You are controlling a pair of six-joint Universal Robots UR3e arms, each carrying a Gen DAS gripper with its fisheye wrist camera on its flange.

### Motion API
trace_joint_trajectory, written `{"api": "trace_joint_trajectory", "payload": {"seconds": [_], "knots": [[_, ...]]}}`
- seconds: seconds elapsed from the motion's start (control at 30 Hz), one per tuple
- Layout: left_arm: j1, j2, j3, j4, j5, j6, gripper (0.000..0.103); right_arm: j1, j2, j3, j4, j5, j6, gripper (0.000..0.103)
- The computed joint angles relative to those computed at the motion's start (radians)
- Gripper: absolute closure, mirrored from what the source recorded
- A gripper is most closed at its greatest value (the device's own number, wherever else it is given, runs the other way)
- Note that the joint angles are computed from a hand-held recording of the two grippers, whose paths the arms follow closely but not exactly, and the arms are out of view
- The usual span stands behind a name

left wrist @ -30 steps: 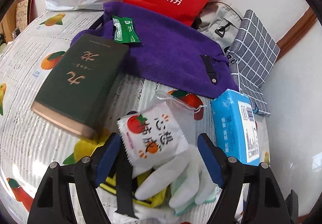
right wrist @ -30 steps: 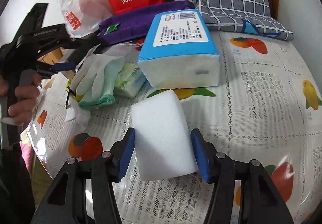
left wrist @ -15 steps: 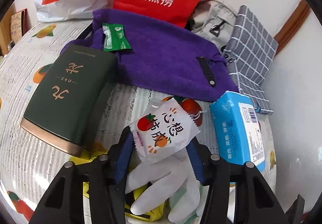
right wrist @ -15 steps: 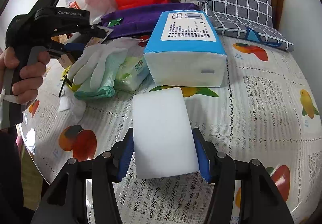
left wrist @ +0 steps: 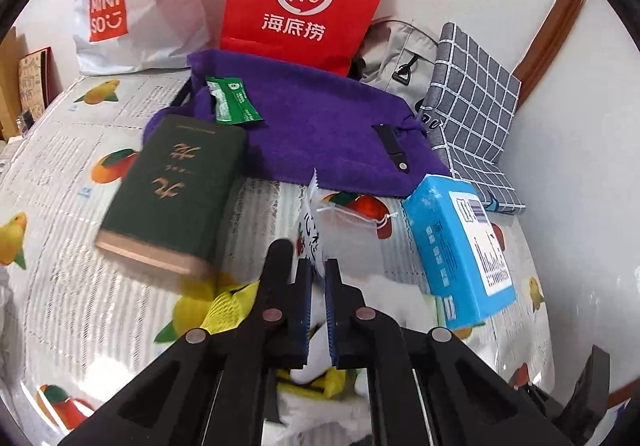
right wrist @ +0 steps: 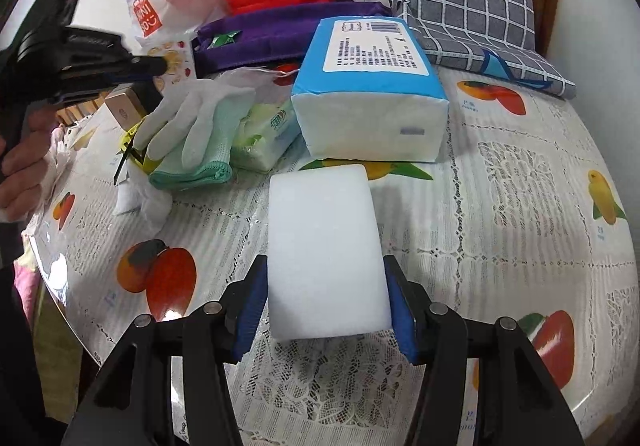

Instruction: Organize soft objects

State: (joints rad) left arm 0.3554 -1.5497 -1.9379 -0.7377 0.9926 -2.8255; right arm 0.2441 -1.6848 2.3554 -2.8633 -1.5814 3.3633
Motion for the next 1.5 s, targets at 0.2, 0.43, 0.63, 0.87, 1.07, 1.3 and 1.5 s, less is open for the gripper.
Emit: {"api": "trace_joint_trajectory", "payload": {"seconds": [0.2, 0.43, 0.63, 0.87, 1.07, 1.3, 1.5], "knots": [[0.134, 0.154, -0.102, -0.135, -0.059, 0.139, 0.098, -0.046, -0.054, 0.032, 0.023, 0.037, 0.049, 0.051], [0.299, 0.292, -0.201, -0.308, -0.083, 0.317, 0.098, -0.017, -0.003, -0.018, 0.030, -0.029, 0.081, 0.051], [0.448, 0.328, -0.222, -0.500, -0.073, 0.478, 0.098, 0.003, 0.011, -0.032, 0.038, -0.055, 0.079, 0.051], [0.493, 0.314, -0.254, -0.421, -0.026, 0.483, 0.050, 0.016, -0.011, -0.025, 0.061, -0.059, 0.086, 0.049], [0.457, 0.316, -0.290, -0.306, -0.029, 0.494, 0.037, 0.051, -0.034, -0.005, 0.070, -0.113, 0.099, 0.034], [0.237, 0.148, -0.340, 0.098, 0.153, 0.362, 0.034, 0.072, 0.002, -0.009, 0.051, -0.142, 0.116, 0.034], [0.213, 0.138, -0.391, 0.228, 0.164, 0.370, 0.039, 0.126, 0.068, -0.056, 0.052, -0.233, 0.135, 0.046]]}}
